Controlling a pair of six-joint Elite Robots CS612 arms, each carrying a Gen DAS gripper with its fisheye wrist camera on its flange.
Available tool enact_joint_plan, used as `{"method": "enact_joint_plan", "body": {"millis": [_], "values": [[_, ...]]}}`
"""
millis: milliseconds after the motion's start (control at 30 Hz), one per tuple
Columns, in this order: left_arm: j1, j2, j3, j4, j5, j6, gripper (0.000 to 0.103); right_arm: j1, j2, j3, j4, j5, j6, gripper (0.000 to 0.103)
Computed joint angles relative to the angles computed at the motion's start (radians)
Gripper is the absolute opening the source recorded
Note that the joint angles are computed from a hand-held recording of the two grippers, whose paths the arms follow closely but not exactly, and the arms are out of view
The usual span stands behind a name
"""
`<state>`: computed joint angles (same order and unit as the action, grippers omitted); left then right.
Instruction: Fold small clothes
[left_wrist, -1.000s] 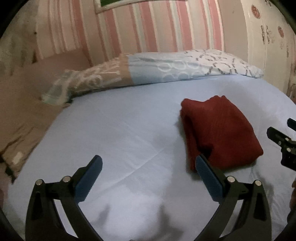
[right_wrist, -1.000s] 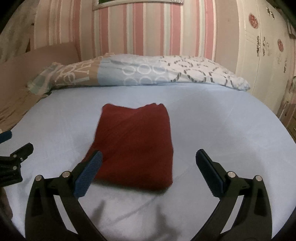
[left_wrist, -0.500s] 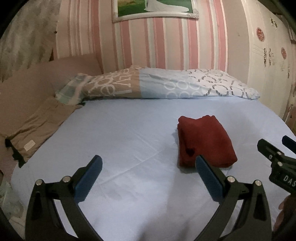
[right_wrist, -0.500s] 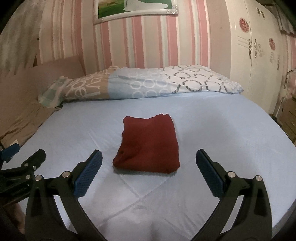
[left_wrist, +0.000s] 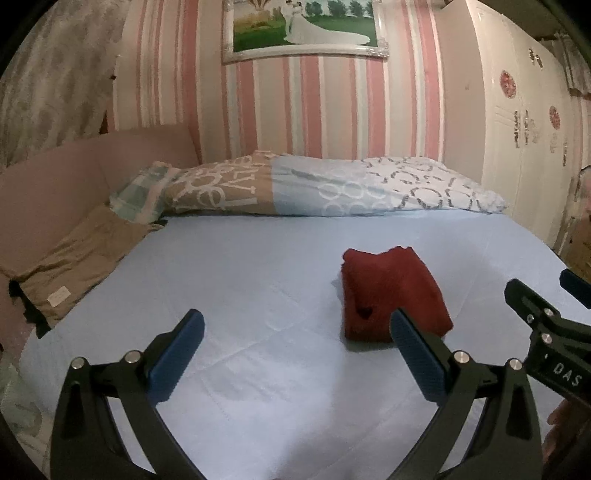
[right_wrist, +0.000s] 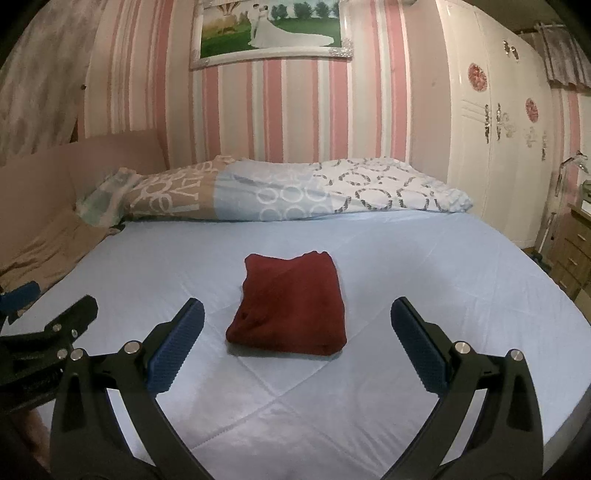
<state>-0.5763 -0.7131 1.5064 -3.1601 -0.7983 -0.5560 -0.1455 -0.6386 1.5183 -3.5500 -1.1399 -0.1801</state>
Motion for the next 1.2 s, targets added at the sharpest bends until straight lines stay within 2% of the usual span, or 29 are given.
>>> {"method": "enact_joint_plan", "body": {"millis": [433, 733, 1200], "values": [[-0.014, 0.011, -0.003, -0.028, 0.046, 0.04, 0.101, -0.006, 0.001, 0.014, 0.002, -0.005, 0.015, 0.1], [-0.024, 0.011, -0.003, -0.024, 0.083, 0.04, 0.101, -0.006, 0.001, 0.017, -0.007, -0.011, 0.016, 0.1], [-0.025, 0.002, 0.004, -0.028, 0.094, 0.023, 0.101, -0.013, 0.003, 0.02, -0.022, -0.015, 0.034, 0.1]]}}
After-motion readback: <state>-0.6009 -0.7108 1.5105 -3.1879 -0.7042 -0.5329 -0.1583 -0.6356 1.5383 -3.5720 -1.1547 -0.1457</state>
